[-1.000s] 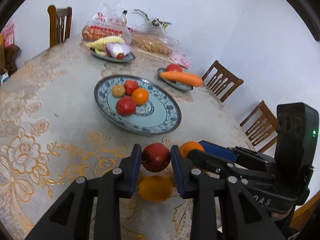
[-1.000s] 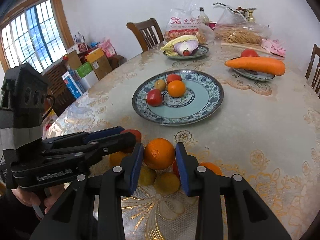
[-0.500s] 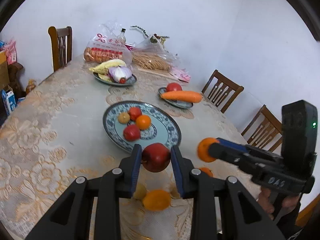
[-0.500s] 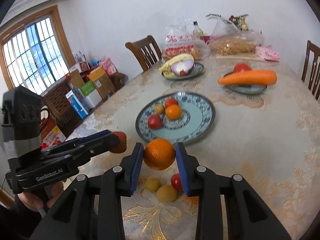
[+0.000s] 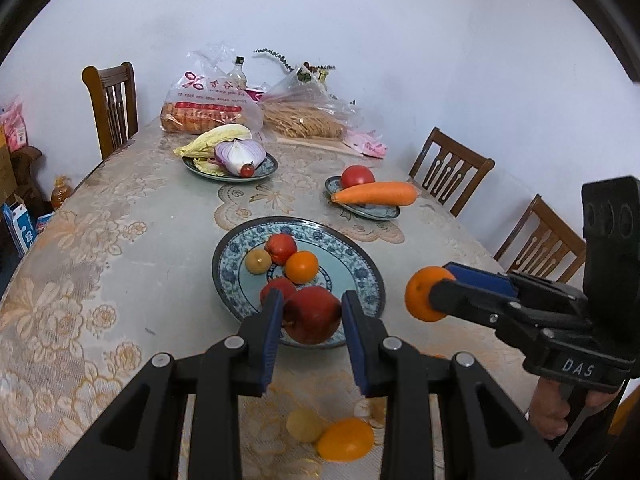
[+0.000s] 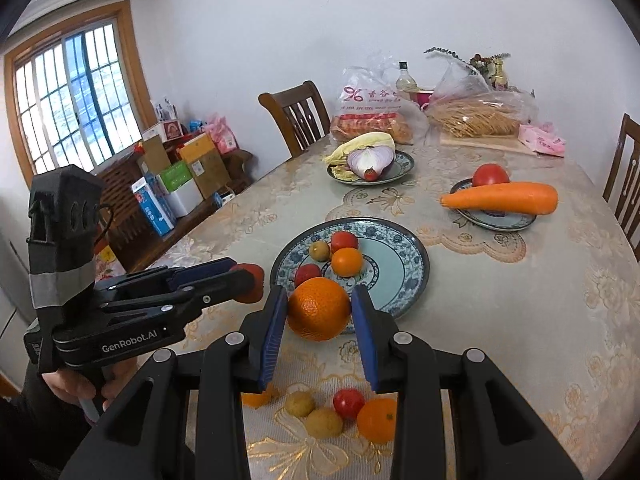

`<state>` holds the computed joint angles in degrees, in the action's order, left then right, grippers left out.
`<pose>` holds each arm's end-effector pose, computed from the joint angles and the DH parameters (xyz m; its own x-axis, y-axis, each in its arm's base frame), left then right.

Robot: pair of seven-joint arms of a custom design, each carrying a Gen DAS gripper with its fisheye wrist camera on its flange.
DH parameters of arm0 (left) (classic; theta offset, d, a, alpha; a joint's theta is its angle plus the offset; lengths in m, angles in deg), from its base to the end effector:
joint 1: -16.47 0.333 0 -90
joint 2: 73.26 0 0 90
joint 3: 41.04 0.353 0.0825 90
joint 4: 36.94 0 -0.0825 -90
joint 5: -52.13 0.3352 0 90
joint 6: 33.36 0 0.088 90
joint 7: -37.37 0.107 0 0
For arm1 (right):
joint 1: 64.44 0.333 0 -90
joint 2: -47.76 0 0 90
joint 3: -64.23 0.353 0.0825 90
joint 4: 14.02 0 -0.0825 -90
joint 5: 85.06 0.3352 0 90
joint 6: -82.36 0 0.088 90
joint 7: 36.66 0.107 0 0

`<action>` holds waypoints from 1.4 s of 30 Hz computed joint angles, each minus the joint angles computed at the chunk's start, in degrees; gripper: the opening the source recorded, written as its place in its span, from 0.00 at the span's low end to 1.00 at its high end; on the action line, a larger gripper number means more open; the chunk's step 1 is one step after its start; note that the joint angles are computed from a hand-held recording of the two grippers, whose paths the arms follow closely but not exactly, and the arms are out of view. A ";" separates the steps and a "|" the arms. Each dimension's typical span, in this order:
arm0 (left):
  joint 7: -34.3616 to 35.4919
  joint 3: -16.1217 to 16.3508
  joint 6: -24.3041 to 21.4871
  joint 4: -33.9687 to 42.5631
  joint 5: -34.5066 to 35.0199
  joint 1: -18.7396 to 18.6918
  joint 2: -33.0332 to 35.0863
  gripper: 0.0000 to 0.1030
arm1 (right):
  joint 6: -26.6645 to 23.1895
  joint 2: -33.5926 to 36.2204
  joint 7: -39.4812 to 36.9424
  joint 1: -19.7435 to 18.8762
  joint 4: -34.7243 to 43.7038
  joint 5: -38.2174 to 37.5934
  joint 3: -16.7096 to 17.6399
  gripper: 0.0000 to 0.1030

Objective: Organize fruits
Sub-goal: 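Carry the apple with the left tool while the right tool carries the orange toward the plate, then lower the apple onto the plate and open the left tool while the right tool releases the orange there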

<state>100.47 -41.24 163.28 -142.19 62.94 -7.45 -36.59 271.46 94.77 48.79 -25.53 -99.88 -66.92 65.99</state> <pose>0.6168 -0.2992 0.3627 -0.2775 -0.9239 0.2634 -0.6369 -0.0283 -0.7704 0.5952 0.4585 0.3551 0.4937 -0.8494 -0.1862 -0.5716 -0.1556 -0.8056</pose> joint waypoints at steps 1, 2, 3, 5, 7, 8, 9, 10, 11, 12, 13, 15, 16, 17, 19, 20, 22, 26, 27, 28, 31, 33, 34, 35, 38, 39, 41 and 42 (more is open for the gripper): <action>0.16 -0.21 -0.85 1.05 0.20 0.33 0.54 0.30 | -1.08 0.64 0.23 0.27 1.30 0.08 -0.62 0.33; 0.22 -0.58 -1.45 1.87 0.51 0.81 0.99 0.30 | -2.08 1.26 0.54 0.46 2.54 0.08 -1.20 0.33; 0.21 -0.91 -2.02 2.74 0.81 1.24 1.49 0.30 | -3.04 1.96 0.80 0.45 3.90 -0.11 -1.53 0.33; 0.14 -1.77 -2.95 4.54 1.63 2.33 2.64 0.30 | -5.06 3.46 1.47 0.49 6.89 -0.74 -2.43 0.33; 0.14 -2.60 -4.11 6.47 2.58 3.36 3.94 0.30 | -6.64 4.87 2.09 0.57 9.67 -1.66 -3.25 0.33; 0.11 -3.22 -4.84 7.38 3.07 3.98 4.48 0.30 | -7.72 5.83 2.42 0.51 11.58 -2.23 -3.66 0.33; 0.36 -5.33 -5.85 8.61 4.08 5.86 5.35 0.30 | -9.01 6.93 2.93 0.58 13.72 -2.82 -4.30 0.33; 0.70 -7.59 -6.81 9.87 5.06 7.79 6.30 0.30 | -9.89 7.62 3.40 0.56 15.08 -3.39 -4.62 0.33; 0.79 -8.57 -7.46 10.66 5.60 8.66 6.82 0.30 | -11.42 8.80 4.00 0.61 17.29 -4.10 -5.24 0.33; 1.03 -9.63 -8.50 11.83 6.13 9.52 7.55 0.30 | -12.55 9.71 4.58 0.57 18.92 -4.79 -5.54 0.33; 1.55 -11.11 -9.47 13.02 6.77 10.66 8.39 0.30 | -14.56 11.15 5.28 0.42 21.54 -5.58 -5.91 0.33; 2.86 -14.65 -9.66 14.32 7.96 13.36 9.73 0.30 | -17.84 13.24 6.14 0.44 25.38 -5.99 -6.76 0.33; 4.01 -17.31 -10.40 15.22 8.71 15.27 10.63 0.30 | -20.66 15.15 7.33 -0.59 28.95 -7.94 -5.75 0.33; 4.59 -18.42 -10.64 15.57 8.91 16.01 11.02 0.30 | -22.25 16.24 7.62 -1.17 31.01 -8.60 -5.08 0.33; 6.00 -20.87 -10.72 16.53 9.26 17.68 12.29 0.30 | -27.70 19.98 8.47 -2.29 38.06 -9.89 -4.00 0.33; 6.84 -22.50 -10.32 16.95 9.49 18.81 13.20 0.31 | -29.62 21.12 9.19 -2.47 40.32 -10.54 -3.97 0.33; 7.80 -24.46 -9.78 17.46 9.63 20.06 14.35 0.31 | -32.80 22.91 10.93 -2.57 43.82 -12.12 -4.37 0.33; 7.97 -27.36 -14.31 20.19 10.59 21.64 16.23 0.33 | -31.07 22.22 8.85 -3.79 42.12 -12.41 -1.30 0.33; 9.18 -25.39 -16.06 20.86 7.75 19.90 15.80 0.33 | -30.59 21.90 8.73 -3.69 41.41 -12.54 -1.40 0.33; 8.51 -23.76 -20.88 23.33 6.76 18.31 16.17 0.32 | -30.23 21.64 8.94 -3.45 40.84 -12.76 -1.80 0.33; 11.44 -25.26 -22.47 23.89 3.89 18.94 16.76 0.32 | -29.81 21.22 9.12 -3.06 39.91 -13.27 -2.22 0.33; 12.72 -25.03 -22.77 24.01 2.59 18.62 16.74 0.33 | -30.09 21.10 8.84 -3.10 39.75 -13.33 -1.98 0.33; 13.30 -24.97 -22.68 23.88 1.88 18.56 16.69 0.34 | -31.35 21.52 8.66 -3.21 40.71 -13.29 -1.71 0.33; 13.84 -25.02 -22.59 23.78 1.24 18.58 16.66 0.35 | -31.63 21.65 8.84 -3.09 40.96 -13.38 -1.89 0.33; 15.00 -24.77 -22.19 23.23 -0.10 18.43 16.40 0.35 | -31.79 21.65 9.45 -2.63 40.97 -13.96 -2.68 0.33; 15.27 -24.74 -22.17 23.23 -0.45 18.38 16.39 0.35 | -31.86 21.67 9.60 -2.52 41.01 -14.18 -2.86 0.33; 15.61 -24.46 -22.12 23.17 -0.97 18.15 16.27 0.36 | -31.92 21.89 9.32 -2.62 41.29 -14.36 -2.64 0.33; 15.75 -24.32 -22.08 23.17 -1.17 18.06 16.25 0.37 | -31.92 21.95 9.12 -2.70 41.35 -14.39 -2.47 0.33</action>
<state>116.22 -65.56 141.20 -119.02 61.77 10.61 -20.34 239.54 116.72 57.91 -28.23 -58.54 -81.31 63.52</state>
